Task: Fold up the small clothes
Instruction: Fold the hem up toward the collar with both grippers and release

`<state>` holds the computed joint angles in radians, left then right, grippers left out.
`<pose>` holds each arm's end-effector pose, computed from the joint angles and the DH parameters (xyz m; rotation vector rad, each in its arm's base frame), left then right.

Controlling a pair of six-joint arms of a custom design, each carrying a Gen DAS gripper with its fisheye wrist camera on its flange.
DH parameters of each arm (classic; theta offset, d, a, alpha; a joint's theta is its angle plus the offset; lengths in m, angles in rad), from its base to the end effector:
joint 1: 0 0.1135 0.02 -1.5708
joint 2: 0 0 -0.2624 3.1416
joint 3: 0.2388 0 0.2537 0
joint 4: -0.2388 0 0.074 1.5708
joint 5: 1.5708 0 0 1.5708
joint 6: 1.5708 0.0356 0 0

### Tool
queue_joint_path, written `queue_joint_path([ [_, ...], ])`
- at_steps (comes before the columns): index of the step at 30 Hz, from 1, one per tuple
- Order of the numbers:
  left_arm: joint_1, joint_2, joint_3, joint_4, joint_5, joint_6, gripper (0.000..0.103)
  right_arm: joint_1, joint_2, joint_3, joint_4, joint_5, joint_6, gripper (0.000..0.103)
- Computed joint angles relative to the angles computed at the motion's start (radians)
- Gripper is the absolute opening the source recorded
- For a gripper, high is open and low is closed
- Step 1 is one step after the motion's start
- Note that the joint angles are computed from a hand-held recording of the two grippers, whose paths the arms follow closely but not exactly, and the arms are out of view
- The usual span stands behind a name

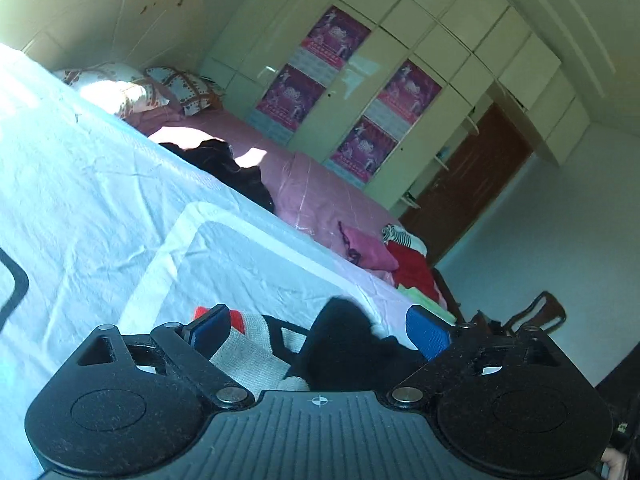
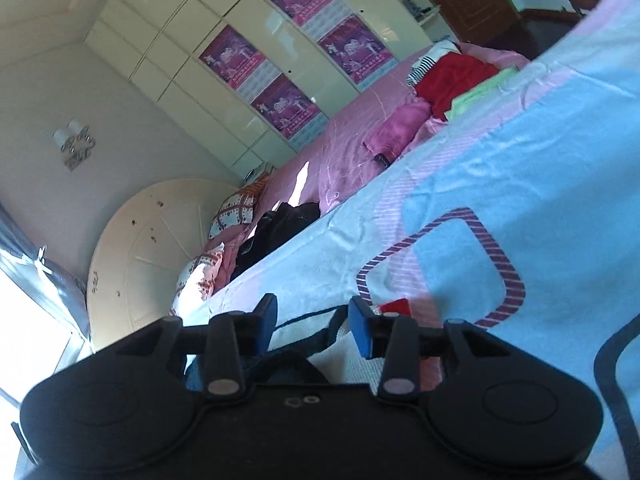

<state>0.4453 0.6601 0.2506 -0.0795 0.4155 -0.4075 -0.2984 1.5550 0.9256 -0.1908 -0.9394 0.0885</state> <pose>0.1477 0.0546 0.1812 -0.6033 1.9472 -0.4033 0.3098 -0.0652 0.2098 -0.0085 2.1715 0.9870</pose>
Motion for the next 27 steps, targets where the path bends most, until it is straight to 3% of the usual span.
queue_joint_path([
  [3, 0.006, 0.109, 0.087, -0.061, 0.013, 0.175, 0.078, 0.024, -0.002, 0.038, -0.087, 0.012, -0.147, 0.041],
  [9, -0.087, 0.354, 0.276, -0.181, -0.028, 0.35, 0.077, 0.115, 0.041, 0.107, -0.159, 0.112, -0.304, 0.049],
  [11, -0.095, 0.406, 0.309, -0.192, -0.035, 0.352, 0.069, 0.138, 0.069, 0.132, -0.176, 0.139, -0.336, 0.048],
  [13, -0.098, 0.456, 0.337, -0.202, -0.033, 0.352, 0.053, 0.154, 0.095, 0.157, -0.193, 0.15, -0.357, 0.046],
  [17, -0.118, 0.475, 0.344, -0.192, -0.051, 0.35, 0.043, 0.205, 0.113, 0.18, -0.204, 0.224, -0.419, 0.034],
  [18, -0.124, 0.468, 0.34, -0.19, -0.063, 0.352, 0.034, 0.222, 0.111, 0.178, -0.199, 0.256, -0.437, 0.031],
  [19, -0.133, 0.457, 0.335, -0.19, -0.08, 0.354, 0.01, 0.235, 0.102, 0.168, -0.188, 0.281, -0.456, 0.024],
  [20, -0.131, 0.449, 0.326, -0.18, -0.075, 0.356, 0.004, 0.243, 0.09, 0.154, -0.172, 0.291, -0.466, 0.011],
  [22, -0.143, 0.399, 0.292, -0.154, -0.097, 0.347, 0.004, 0.248, 0.067, 0.132, -0.146, 0.288, -0.461, 0.005],
  [27, -0.108, 0.253, 0.209, -0.05, -0.057, 0.274, 0.004, 0.208, -0.008, 0.067, -0.023, 0.213, -0.389, 0.004],
])
